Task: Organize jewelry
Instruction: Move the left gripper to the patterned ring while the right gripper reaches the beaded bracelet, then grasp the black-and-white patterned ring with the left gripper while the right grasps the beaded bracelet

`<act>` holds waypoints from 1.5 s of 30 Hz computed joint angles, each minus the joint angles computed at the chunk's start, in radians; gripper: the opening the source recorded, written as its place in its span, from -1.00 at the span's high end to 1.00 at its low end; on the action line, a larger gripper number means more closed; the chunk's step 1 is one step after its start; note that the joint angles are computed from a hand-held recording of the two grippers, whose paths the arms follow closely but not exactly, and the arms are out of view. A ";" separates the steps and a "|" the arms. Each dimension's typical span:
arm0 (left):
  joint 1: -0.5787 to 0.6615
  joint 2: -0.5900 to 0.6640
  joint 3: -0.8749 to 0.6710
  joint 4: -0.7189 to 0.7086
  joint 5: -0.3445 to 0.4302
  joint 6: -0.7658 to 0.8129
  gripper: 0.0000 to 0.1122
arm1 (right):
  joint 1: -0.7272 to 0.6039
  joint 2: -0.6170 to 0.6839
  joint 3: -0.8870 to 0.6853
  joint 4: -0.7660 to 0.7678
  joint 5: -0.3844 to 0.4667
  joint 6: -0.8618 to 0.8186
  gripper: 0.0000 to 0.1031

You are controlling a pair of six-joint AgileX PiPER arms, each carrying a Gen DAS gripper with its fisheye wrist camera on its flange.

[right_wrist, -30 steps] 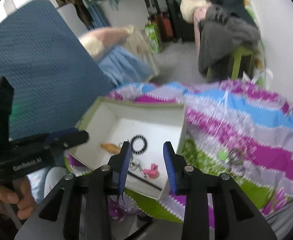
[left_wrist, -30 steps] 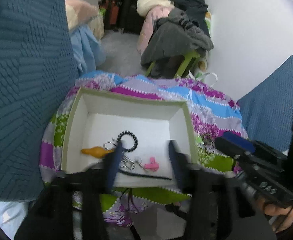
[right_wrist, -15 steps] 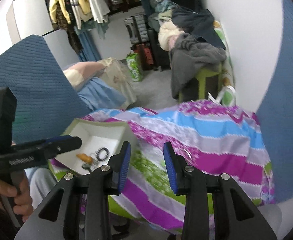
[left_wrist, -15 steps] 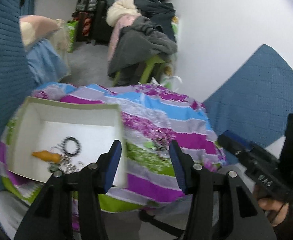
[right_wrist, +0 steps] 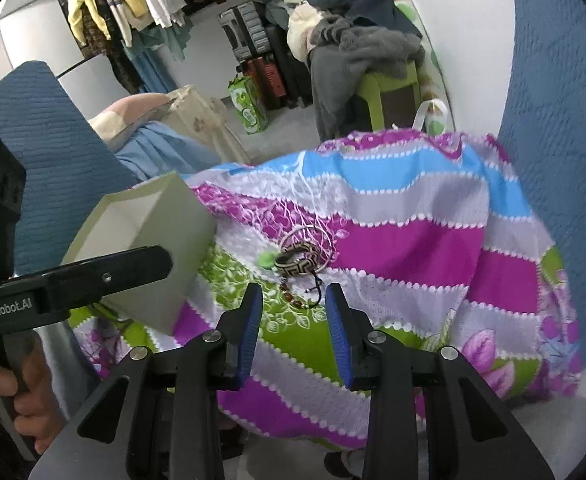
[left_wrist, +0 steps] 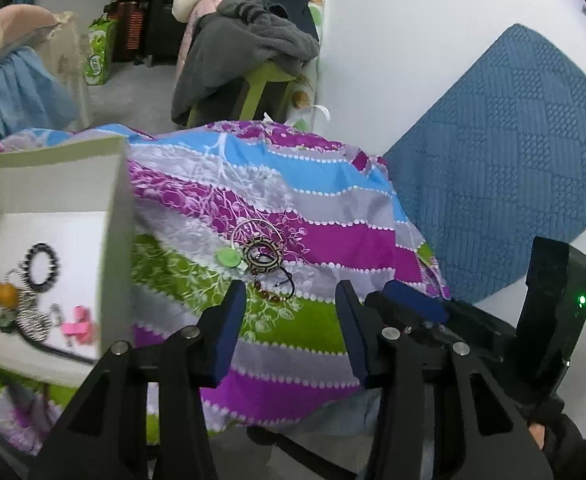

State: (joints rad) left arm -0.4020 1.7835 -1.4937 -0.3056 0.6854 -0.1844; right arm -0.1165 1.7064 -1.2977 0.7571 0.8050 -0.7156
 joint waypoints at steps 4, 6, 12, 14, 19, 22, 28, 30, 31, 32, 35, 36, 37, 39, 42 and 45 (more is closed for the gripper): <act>0.003 0.076 -0.020 -0.049 -0.042 0.053 0.23 | -0.005 0.083 -0.002 0.054 -0.013 -0.068 0.52; 0.009 0.120 -0.042 -0.071 -0.049 0.075 0.23 | -0.005 0.129 -0.024 0.056 0.002 -0.080 0.55; 0.029 0.233 -0.127 -0.075 -0.019 0.062 0.24 | 0.002 0.227 -0.109 0.075 0.059 -0.083 0.61; 0.045 0.254 -0.138 -0.107 -0.024 0.073 0.29 | 0.018 0.248 -0.128 0.057 0.054 -0.073 0.61; 0.063 0.324 -0.208 -0.143 0.006 0.081 0.45 | 0.041 0.296 -0.173 0.004 0.025 -0.037 0.61; 0.057 0.357 -0.244 -0.122 0.027 0.064 0.57 | 0.055 0.327 -0.203 -0.013 0.019 -0.020 0.61; 0.058 0.359 -0.234 -0.117 0.006 0.058 0.90 | 0.087 0.360 -0.236 -0.075 -0.001 0.021 0.61; 0.058 0.350 -0.228 -0.117 -0.001 0.070 0.90 | 0.093 0.365 -0.242 -0.085 -0.007 0.023 0.64; 0.054 0.345 -0.228 -0.090 -0.003 0.058 0.91 | 0.098 0.365 -0.241 -0.098 -0.015 0.030 0.68; 0.049 0.339 -0.226 -0.065 -0.007 0.045 0.91 | 0.107 0.361 -0.233 -0.115 -0.036 0.033 0.70; 0.057 0.326 -0.213 -0.101 -0.009 0.076 0.91 | 0.128 0.350 -0.218 -0.158 -0.079 0.058 0.78; 0.057 0.318 -0.206 -0.101 -0.012 0.077 0.91 | 0.131 0.347 -0.214 -0.165 -0.088 0.062 0.83; 0.054 0.312 -0.201 -0.092 -0.016 0.072 0.91 | 0.134 0.344 -0.209 -0.177 -0.096 0.068 0.87; 0.049 0.299 -0.194 -0.066 -0.019 0.053 0.91 | 0.144 0.335 -0.203 -0.221 -0.109 0.102 0.92; 0.051 0.278 -0.180 -0.078 -0.019 0.063 0.91 | 0.156 0.326 -0.202 -0.285 -0.107 0.167 0.94; 0.042 0.246 -0.173 -0.022 0.000 0.030 0.91 | 0.141 0.314 -0.211 -0.271 -0.062 0.205 0.94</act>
State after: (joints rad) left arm -0.3599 2.0292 -1.6669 -0.3276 0.6850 -0.1544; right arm 0.0244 2.0207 -1.5090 0.4863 0.7427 -0.5110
